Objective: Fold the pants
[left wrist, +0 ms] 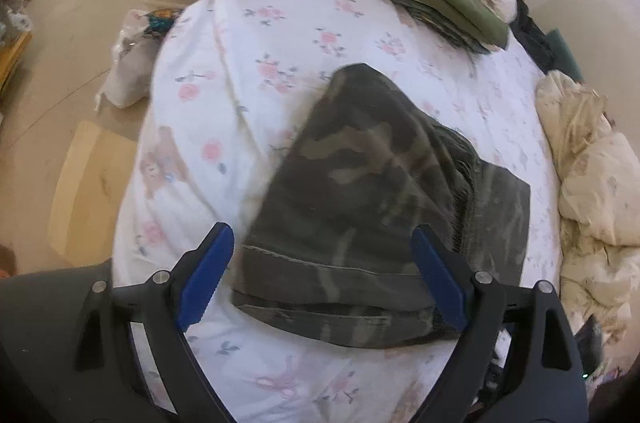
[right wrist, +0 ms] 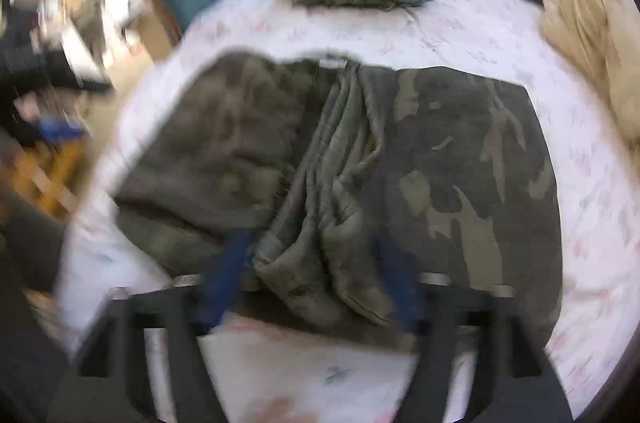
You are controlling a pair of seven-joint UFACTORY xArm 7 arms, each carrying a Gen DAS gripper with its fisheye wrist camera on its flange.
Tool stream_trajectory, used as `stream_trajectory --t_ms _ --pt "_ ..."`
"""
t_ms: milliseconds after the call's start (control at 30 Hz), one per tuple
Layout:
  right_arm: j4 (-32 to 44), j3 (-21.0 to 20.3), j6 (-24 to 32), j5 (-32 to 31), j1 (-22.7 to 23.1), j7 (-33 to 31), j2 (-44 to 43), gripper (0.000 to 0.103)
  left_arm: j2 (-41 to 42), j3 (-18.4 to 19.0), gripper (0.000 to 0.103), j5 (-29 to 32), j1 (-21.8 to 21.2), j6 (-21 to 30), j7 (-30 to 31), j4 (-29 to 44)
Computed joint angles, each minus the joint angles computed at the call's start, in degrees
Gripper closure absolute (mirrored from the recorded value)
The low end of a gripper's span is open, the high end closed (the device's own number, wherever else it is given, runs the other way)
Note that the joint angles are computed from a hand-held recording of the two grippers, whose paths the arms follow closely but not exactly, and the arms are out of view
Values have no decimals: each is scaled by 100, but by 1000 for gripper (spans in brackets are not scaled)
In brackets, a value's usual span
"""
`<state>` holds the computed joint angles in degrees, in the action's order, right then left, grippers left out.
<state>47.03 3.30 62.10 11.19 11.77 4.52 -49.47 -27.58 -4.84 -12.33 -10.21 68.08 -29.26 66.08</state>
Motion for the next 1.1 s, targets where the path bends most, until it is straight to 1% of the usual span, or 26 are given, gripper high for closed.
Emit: stream_trajectory --t_ms 33,67,100,133,167,200,233,267,300,333,367,400,433,500,567,600,633,667,700,733,767,800,900,933,1033,1100 --pt "-85 -107 -29 276 113 78 -195 33 14 -13 15 -7 -27 -9 34 21" --pt "-157 -347 -75 751 343 100 -397 55 26 -31 15 -6 -50 -22 61 36" --pt "-186 -633 -227 1189 541 191 -424 70 34 -52 15 -3 -78 -40 99 40" --pt "-235 -678 -354 1388 500 249 -417 78 47 -71 15 12 -93 -46 115 45" --pt "-234 -571 -414 1346 330 372 -385 76 59 -92 15 39 -103 -41 126 46" --pt "-223 -361 -447 1082 45 618 -211 78 82 -115 15 75 -115 -16 142 52" --pt "-223 -307 -417 949 -50 718 -76 85 96 -127 15 95 -125 1 151 51" --pt "-278 -248 -333 878 -138 910 93 85 105 -138 15 115 -129 12 148 44" --pt "-347 -295 -81 992 -124 1157 419 85 113 -148 15 135 -133 29 145 38" --pt "-374 -375 84 1120 -59 1234 626 85 128 -159 15 149 -141 57 140 40" --pt "-429 -417 245 1276 -26 1385 814 82 148 -167 15 158 -148 90 131 47" --pt "-429 -425 214 1319 -66 1458 805 81 166 -170 15 161 -153 118 120 54" --pt "-313 -490 299 1343 -78 1469 891 80 162 -187 15 191 -142 136 73 54" --pt "45 -576 631 1215 -215 1572 908 80 119 -194 15 205 -122 136 -42 21" --pt "311 -652 636 938 -425 1450 754 79 86 -127 15 76 -158 146 -25 -4" --pt "409 -686 625 684 -658 1492 571 59 76 -116 15 53 -167 146 -10 -9" --pt "451 -690 633 467 -882 1608 474 27 74 -110 15 48 -172 150 15 -2" --pt "421 -683 627 227 -1148 1781 335 17 75 -113 15 61 -168 153 25 8" --pt "334 -717 606 64 -1353 1910 172 17 88 -115 15 58 -162 153 11 24" --pt "295 -761 639 -34 -1456 1962 125 17 98 -110 15 37 -161 150 -1 32" --pt "247 -777 763 -181 -1628 2107 83 18 108 -109 15 20 -162 148 -12 41" --pt "109 -849 834 -256 -1842 2338 1 19 121 -111 15 11 -164 148 -20 52" --pt "-250 -1015 1112 -365 -2191 2714 -219 20 114 -142 15 53 -150 106 -69 66" --pt "-318 -1030 1167 -326 -2201 2791 -214 20 105 -134 15 42 -150 92 -80 59" --pt "-535 -1275 1523 -136 -2087 2650 -77 20 79 -60 15 -97 -151 94 -130 17" --pt "-667 -1172 1299 -136 -2113 2602 -119 18 31 -34 15 -129 -135 114 -151 -40"
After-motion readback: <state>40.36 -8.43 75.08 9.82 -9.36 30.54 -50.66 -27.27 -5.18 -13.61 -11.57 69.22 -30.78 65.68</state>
